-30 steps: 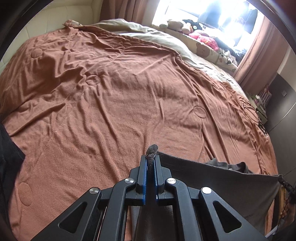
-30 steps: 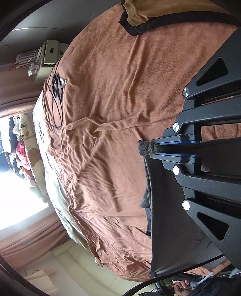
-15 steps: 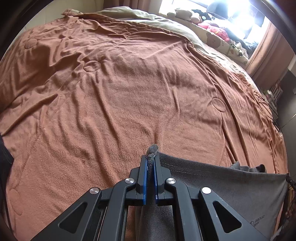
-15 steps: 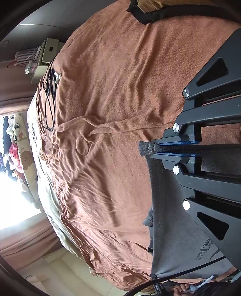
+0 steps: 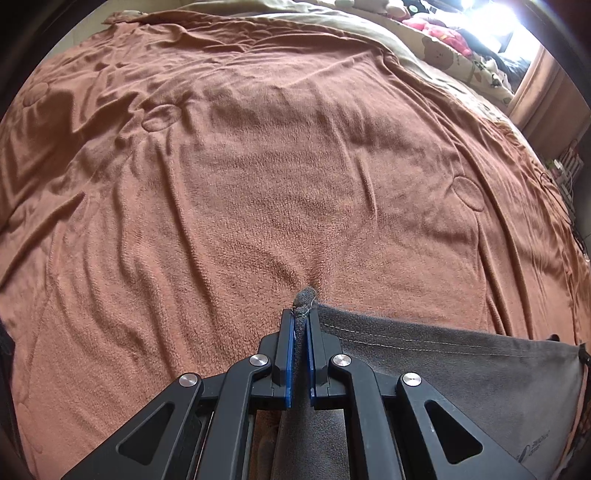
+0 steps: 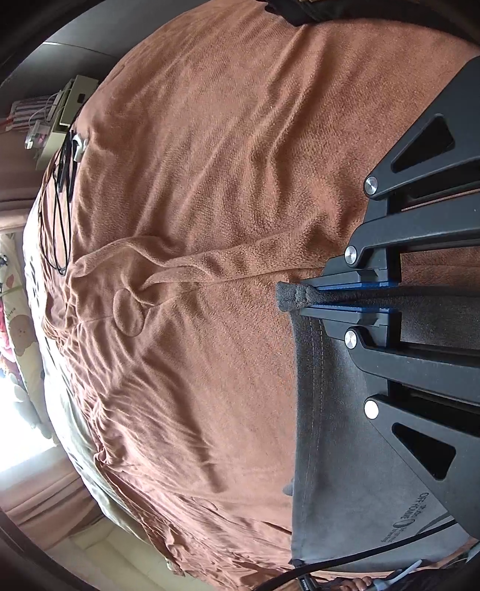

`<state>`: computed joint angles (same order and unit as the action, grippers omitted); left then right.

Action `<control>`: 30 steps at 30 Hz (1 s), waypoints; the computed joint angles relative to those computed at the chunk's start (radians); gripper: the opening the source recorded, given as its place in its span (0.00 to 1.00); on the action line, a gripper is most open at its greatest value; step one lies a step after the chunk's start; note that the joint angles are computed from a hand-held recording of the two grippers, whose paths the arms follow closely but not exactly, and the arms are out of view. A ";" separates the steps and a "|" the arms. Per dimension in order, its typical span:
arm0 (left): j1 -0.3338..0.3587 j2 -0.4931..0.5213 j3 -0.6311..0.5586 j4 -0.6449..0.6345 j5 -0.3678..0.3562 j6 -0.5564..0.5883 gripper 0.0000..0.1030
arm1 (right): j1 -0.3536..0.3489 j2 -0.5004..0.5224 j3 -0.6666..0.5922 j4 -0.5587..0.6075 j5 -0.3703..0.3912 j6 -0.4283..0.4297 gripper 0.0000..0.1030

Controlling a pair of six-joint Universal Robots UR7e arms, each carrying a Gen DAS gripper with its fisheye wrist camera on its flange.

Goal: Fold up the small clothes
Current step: 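Lift the folded edge with both tools and fold it over again, then open both tools, release the folded shirt and pull back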

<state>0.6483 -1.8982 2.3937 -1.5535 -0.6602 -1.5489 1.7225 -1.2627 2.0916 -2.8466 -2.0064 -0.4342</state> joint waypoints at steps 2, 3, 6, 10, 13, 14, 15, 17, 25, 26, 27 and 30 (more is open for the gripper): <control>0.014 0.011 0.001 -0.015 0.000 0.016 0.06 | -0.002 0.019 -0.009 -0.008 -0.003 -0.003 0.03; 0.021 0.018 -0.001 -0.015 0.001 0.020 0.06 | -0.003 0.026 -0.012 -0.015 -0.001 -0.005 0.03; 0.038 0.028 -0.007 -0.013 0.003 0.021 0.06 | -0.001 0.048 -0.024 -0.027 -0.002 -0.007 0.03; 0.047 0.043 -0.016 0.006 0.009 0.016 0.06 | 0.004 0.078 -0.040 -0.040 -0.012 -0.011 0.03; 0.046 0.046 -0.022 0.034 0.012 -0.008 0.06 | 0.007 0.103 -0.054 -0.050 -0.021 -0.011 0.03; 0.044 0.046 -0.024 0.042 0.012 -0.016 0.06 | 0.008 0.109 -0.059 -0.052 -0.024 -0.009 0.03; 0.044 0.041 -0.022 0.040 0.011 -0.016 0.06 | 0.009 0.117 -0.063 -0.054 -0.026 -0.008 0.03; 0.047 0.037 -0.019 0.019 0.003 0.004 0.07 | 0.013 0.131 -0.069 -0.063 -0.032 -0.015 0.03; -0.043 -0.010 -0.081 0.230 -0.039 -0.137 0.53 | 0.030 0.072 -0.038 -0.092 -0.031 -0.028 0.45; -0.071 -0.026 -0.086 0.270 -0.043 -0.169 0.53 | 0.029 0.048 -0.027 -0.083 -0.016 -0.019 0.45; -0.094 -0.037 -0.091 0.303 -0.054 -0.194 0.53 | 0.029 0.026 -0.020 -0.067 -0.004 -0.009 0.45; -0.173 -0.076 -0.091 0.367 -0.095 -0.248 0.53 | 0.032 -0.044 0.016 -0.036 0.020 -0.008 0.45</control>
